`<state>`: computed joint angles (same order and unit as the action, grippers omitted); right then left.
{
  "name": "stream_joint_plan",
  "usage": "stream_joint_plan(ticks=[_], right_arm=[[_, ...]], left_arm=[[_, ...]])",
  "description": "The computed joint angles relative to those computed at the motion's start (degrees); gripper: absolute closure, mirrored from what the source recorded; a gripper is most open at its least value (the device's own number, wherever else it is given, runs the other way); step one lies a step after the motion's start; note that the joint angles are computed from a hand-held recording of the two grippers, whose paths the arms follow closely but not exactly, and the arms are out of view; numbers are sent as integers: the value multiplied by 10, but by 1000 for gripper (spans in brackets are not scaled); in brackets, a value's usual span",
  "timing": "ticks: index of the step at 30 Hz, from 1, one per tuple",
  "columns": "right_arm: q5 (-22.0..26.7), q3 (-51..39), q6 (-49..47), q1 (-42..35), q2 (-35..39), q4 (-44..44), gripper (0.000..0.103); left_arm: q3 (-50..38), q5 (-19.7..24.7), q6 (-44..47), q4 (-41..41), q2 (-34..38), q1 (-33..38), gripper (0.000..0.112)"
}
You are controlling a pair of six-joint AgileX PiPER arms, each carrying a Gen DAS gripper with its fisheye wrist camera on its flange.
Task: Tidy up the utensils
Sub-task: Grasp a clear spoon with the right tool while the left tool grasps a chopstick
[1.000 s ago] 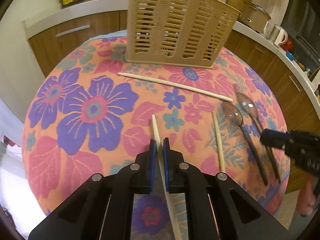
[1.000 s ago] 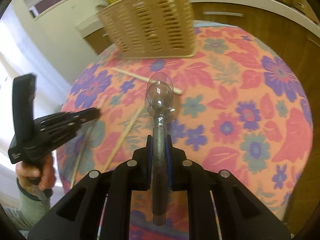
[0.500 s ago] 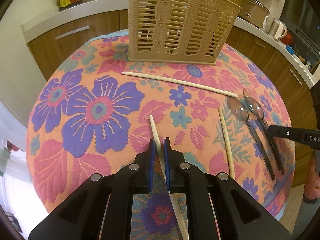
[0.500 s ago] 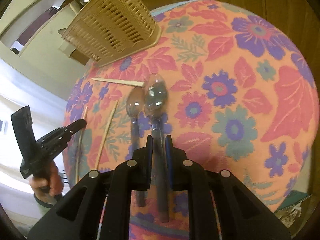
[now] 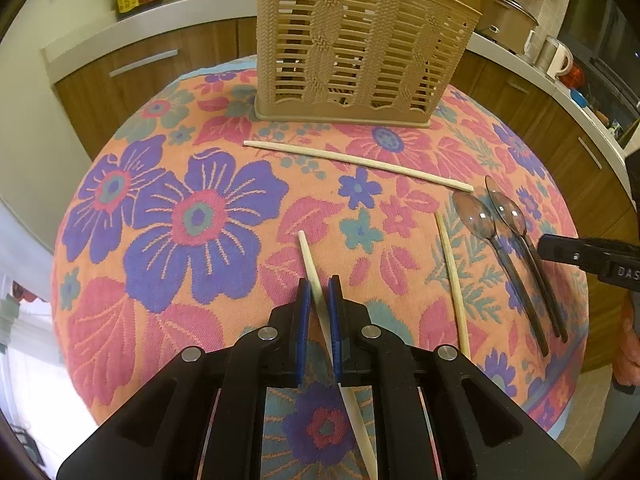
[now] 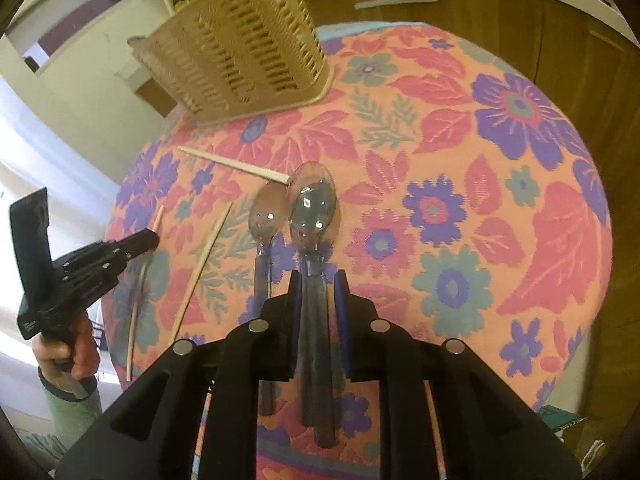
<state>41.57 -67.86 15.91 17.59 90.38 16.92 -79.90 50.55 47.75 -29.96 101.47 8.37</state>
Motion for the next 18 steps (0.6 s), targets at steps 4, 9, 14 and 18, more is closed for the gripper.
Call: stream_joint_plan(ticks=[4, 9, 14, 18], right_arm=[[15, -24, -14, 0, 30, 3, 89], [7, -19, -14, -3, 22, 7, 96], [1, -6, -4, -3, 4, -8, 102], [-24, 5, 8, 4, -5, -25, 102]], left_arm=[[5, -4, 2, 3, -4, -2, 104], [12, -11, 6, 3, -7, -4, 104], [16, -16, 9, -7, -7, -2, 105], [17, -16, 17, -10, -7, 0, 105]])
